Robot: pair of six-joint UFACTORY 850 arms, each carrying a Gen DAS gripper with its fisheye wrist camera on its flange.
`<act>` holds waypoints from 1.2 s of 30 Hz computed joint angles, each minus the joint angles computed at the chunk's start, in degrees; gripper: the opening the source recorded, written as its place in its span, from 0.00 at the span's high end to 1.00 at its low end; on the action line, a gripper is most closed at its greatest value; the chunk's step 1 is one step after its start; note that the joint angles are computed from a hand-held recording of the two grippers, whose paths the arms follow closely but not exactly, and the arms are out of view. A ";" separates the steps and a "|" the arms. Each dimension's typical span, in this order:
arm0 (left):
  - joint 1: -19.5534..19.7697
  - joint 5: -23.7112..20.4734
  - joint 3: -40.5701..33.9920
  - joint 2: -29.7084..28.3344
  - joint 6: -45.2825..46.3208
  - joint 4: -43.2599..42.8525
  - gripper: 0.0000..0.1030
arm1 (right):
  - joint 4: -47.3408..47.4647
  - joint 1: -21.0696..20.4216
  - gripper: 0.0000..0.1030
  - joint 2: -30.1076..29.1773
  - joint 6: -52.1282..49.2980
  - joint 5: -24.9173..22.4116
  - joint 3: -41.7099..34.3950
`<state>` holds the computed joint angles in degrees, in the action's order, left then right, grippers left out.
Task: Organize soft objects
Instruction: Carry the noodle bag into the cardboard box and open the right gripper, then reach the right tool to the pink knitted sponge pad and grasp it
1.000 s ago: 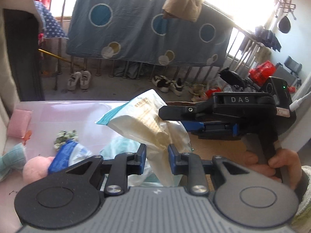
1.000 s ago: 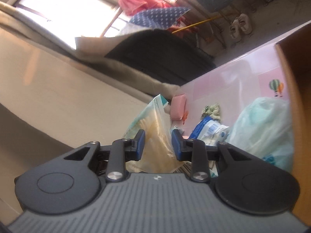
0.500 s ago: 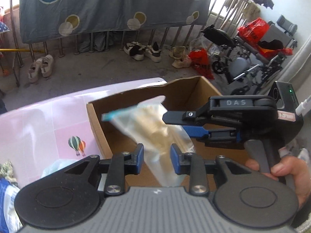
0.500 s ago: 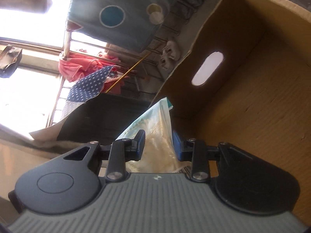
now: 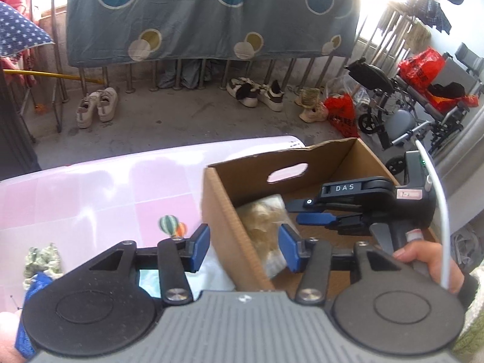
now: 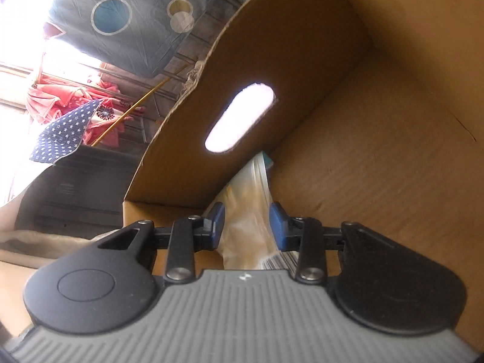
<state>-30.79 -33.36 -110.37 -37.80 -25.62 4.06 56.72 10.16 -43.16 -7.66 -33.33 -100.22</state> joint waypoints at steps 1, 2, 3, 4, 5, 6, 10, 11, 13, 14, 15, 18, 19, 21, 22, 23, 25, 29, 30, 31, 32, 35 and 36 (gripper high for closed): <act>0.14 0.41 1.04 0.75 -0.61 0.54 0.45 | -1.15 0.11 0.69 -1.30 1.32 -0.51 -2.40; 0.29 0.75 2.07 1.56 -1.66 1.49 0.42 | -1.31 0.40 0.70 -1.81 1.32 -0.45 -2.91; 0.37 1.08 3.19 2.33 -2.66 2.49 0.41 | -1.87 0.72 0.70 -2.22 1.78 -0.58 -3.41; 0.43 1.25 4.23 3.05 -3.73 3.61 0.40 | -2.46 1.03 0.70 -2.68 2.23 -0.94 -3.92; 0.48 1.06 4.87 3.62 -4.62 4.76 0.39 | -3.41 1.24 0.70 -3.85 2.96 -1.97 -5.64; 0.50 1.14 5.75 4.22 -5.32 5.62 0.37 | -4.85 1.70 0.70 -5.36 4.16 -2.38 -8.15; 0.19 1.46 10.65 7.94 -10.60 11.13 0.33 | -7.67 2.17 0.69 -4.65 4.75 -1.15 -8.23; 0.19 1.98 12.30 9.17 -11.47 12.10 0.30 | -7.93 2.20 0.68 -4.03 4.99 -0.56 -7.66; -0.13 3.14 15.91 11.92 -14.68 15.40 0.24 | -6.73 1.90 0.64 -1.91 4.19 -0.17 -5.26; -0.43 3.70 17.65 13.31 -16.79 17.68 0.21 | -6.51 1.89 0.58 -0.93 4.51 0.39 -4.26; -0.76 4.24 19.32 14.63 -18.97 19.96 0.19 | -5.75 1.83 0.56 0.59 3.98 1.28 -2.57; -1.51 5.48 24.66 18.99 -24.30 25.11 0.16 | -2.08 1.84 0.54 5.26 0.12 3.69 2.17; -1.72 5.81 26.39 20.42 -26.04 26.49 0.16 | 0.11 1.81 0.54 6.85 -2.03 4.25 3.79; -2.08 6.72 30.36 23.75 -29.88 29.83 0.15 | 5.85 1.39 0.53 10.57 -7.94 4.94 7.80; -2.37 6.93 32.57 25.64 -32.29 32.07 0.15 | 8.75 1.34 0.53 12.45 -10.77 5.23 9.96; -2.59 6.99 34.12 26.96 -34.41 33.95 0.14 | 11.68 0.87 0.53 14.12 -13.70 4.64 11.68; -3.30 6.98 38.62 30.77 -40.76 39.76 0.14 | 16.31 0.65 0.53 17.13 -17.76 3.78 14.87; -3.88 5.87 45.64 36.92 -50.18 47.20 0.14 | 21.46 0.37 0.52 22.33 -22.27 0.47 19.87; -4.05 5.40 47.43 38.43 -52.77 48.96 0.14 | 22.09 0.56 0.52 23.28 -22.68 -0.18 20.72; -3.92 4.91 49.27 40.18 -54.27 49.84 0.14 | 22.21 0.91 0.52 23.96 -22.33 -1.12 20.81; -3.98 4.28 50.74 41.58 -55.58 50.54 0.14 | 22.78 1.40 0.52 24.55 -22.60 -1.79 21.28; -4.29 2.34 55.88 46.16 -60.82 52.93 0.14 | 23.02 3.40 0.52 25.71 -22.73 -3.63 21.95; -4.36 1.95 57.09 47.27 -62.14 53.32 0.14 | 22.70 4.30 0.52 25.94 -22.42 -4.34 21.92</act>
